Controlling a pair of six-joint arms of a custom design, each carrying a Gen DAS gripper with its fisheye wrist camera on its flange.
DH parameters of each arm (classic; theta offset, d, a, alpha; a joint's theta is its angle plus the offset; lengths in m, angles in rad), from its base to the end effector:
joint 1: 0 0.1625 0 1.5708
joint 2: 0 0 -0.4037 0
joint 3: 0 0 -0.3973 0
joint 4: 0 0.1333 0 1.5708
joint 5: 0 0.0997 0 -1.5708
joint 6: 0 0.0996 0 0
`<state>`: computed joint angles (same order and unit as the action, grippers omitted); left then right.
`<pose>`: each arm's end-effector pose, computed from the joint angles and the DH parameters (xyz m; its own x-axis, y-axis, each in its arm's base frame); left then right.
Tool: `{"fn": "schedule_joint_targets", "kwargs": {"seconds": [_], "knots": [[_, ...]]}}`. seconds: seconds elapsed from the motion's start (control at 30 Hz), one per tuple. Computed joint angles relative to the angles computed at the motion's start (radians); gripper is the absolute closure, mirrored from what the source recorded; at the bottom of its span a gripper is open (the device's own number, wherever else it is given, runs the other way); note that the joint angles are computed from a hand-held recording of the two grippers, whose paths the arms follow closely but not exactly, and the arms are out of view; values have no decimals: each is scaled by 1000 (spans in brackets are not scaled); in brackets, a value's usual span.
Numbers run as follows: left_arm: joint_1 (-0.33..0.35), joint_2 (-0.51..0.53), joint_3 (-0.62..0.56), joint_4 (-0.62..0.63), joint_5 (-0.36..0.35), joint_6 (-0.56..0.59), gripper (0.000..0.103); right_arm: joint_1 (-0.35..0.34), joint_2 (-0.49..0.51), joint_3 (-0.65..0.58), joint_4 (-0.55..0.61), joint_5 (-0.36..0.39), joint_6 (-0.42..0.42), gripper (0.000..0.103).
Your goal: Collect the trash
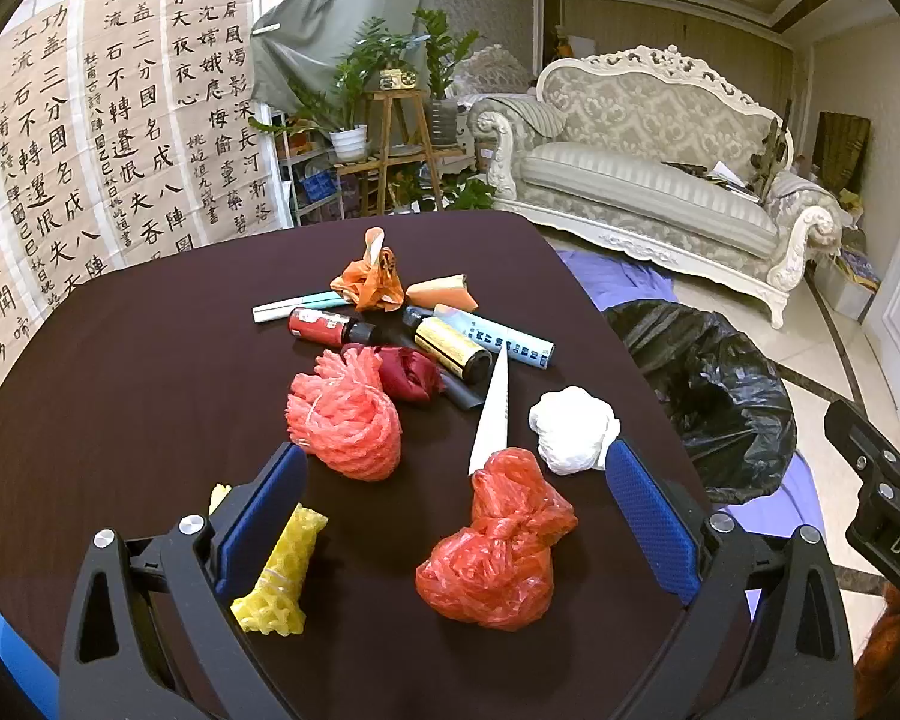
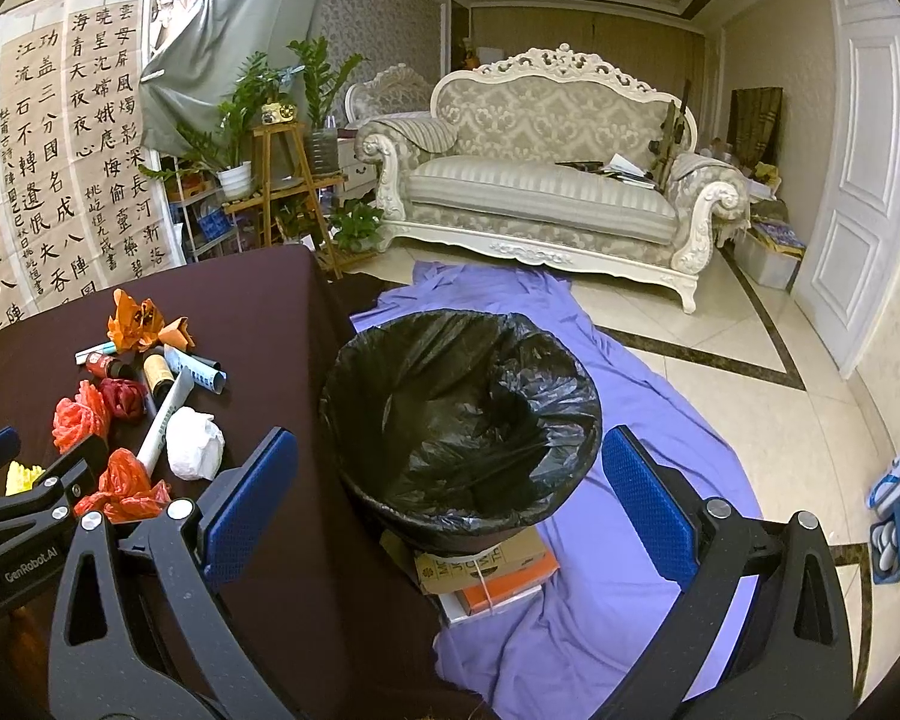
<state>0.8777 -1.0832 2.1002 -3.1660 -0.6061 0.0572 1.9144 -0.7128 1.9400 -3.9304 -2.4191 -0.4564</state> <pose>-0.1620 -0.5318 0.1882 -0.6934 0.0552 -0.7184 0.5756 0.6421 -0.5063 0.2375 -0.4898 0.1147 -0.7013 0.1980 0.6849 -0.5036 0.5424 -0.6724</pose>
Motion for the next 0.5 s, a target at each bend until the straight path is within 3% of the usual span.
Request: {"fn": "schedule_joint_targets", "kwargs": {"seconds": [0.23, 0.5], "knots": [[-8, 10, 17, -8, -9, -12, 6, -9, 15, 20, -45, -1, -3, 4], [-31, -28, 40, 20, 2, -18, 7, 7, 8, 31, -13, -8, 31, 6]]}}
